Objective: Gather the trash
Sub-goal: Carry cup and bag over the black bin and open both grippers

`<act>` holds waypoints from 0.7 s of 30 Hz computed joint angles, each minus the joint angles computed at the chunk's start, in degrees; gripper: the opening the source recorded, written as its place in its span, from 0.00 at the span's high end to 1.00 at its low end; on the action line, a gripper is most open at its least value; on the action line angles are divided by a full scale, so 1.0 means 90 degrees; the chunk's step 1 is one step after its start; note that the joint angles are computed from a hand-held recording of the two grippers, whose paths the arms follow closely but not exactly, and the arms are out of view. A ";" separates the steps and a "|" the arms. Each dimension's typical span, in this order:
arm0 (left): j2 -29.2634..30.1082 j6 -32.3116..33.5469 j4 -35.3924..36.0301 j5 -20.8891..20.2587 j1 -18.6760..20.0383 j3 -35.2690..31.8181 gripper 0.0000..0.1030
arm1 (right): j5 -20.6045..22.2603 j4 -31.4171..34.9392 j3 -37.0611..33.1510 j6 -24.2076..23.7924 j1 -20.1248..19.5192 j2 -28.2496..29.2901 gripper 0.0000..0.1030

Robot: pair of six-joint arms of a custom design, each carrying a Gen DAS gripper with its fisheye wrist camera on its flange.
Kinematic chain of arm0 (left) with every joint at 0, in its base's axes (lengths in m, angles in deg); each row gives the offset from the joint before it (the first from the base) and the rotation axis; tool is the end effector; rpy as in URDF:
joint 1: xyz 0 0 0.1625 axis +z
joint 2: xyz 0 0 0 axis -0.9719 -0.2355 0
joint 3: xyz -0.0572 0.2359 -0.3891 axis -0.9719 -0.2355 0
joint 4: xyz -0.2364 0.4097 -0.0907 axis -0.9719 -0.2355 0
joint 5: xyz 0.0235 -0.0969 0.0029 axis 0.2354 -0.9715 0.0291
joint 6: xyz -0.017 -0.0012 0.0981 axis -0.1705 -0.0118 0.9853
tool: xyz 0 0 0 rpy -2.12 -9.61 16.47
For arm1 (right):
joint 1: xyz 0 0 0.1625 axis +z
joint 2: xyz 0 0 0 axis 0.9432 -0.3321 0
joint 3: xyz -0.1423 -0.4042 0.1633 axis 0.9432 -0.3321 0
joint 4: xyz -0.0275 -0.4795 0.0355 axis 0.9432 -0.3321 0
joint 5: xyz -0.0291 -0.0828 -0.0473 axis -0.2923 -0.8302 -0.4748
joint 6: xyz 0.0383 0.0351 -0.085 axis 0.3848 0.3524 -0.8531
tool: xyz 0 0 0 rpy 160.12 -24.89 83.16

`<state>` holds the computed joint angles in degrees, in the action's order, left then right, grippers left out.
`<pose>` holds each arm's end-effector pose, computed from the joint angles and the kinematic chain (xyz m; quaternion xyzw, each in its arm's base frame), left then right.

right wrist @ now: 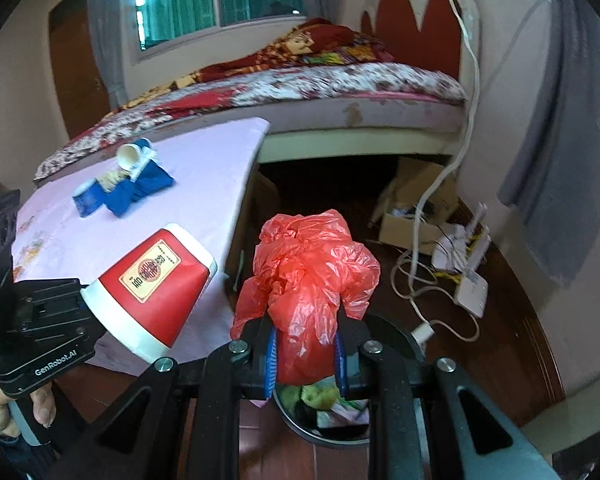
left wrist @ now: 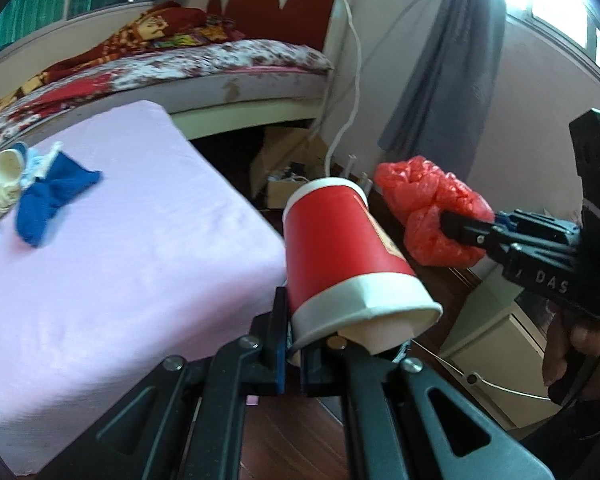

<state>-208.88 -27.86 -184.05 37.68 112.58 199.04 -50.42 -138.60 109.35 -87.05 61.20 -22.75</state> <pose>-0.0184 -0.2694 0.3294 0.1824 0.8931 -0.3296 0.2459 0.4011 -0.3368 -0.0133 0.3400 -0.8683 0.2732 0.2361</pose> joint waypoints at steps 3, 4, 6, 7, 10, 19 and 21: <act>0.0342 0.0106 -0.0435 -0.0172 0.0055 0.0111 0.95 | -0.0091 -0.0081 0.0249 0.0028 -0.0161 -0.0156 0.77; 0.0419 0.0123 -0.0526 -0.0214 0.0070 0.0135 0.95 | -0.0113 -0.0097 0.0309 0.0047 -0.0205 -0.0189 0.77; 0.0645 0.0155 -0.0782 -0.0313 0.0118 0.0201 0.95 | -0.0149 -0.0147 0.0463 0.0068 -0.0329 -0.0286 0.77; 0.0711 0.0156 -0.0871 -0.0333 0.0129 0.0240 0.95 | -0.0164 -0.0171 0.0553 0.0084 -0.0408 -0.0342 0.77; 0.0962 0.0125 -0.1115 -0.0428 0.0195 0.0328 0.95 | -0.0159 -0.0200 0.0729 0.0123 -0.0580 -0.0441 0.77; 0.2318 0.0463 -0.2623 -0.0872 0.1006 0.0518 0.95 | 0.0015 -0.0194 0.0946 0.0096 -0.1255 -0.0296 0.77; 0.2641 0.0565 -0.2958 -0.0888 0.1177 0.0527 0.95 | 0.0060 -0.0155 0.0904 -0.0002 -0.1404 -0.0183 0.77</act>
<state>-185.12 -22.77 -210.68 29.69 123.18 203.79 -49.89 -139.99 117.49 -87.06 48.57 -24.40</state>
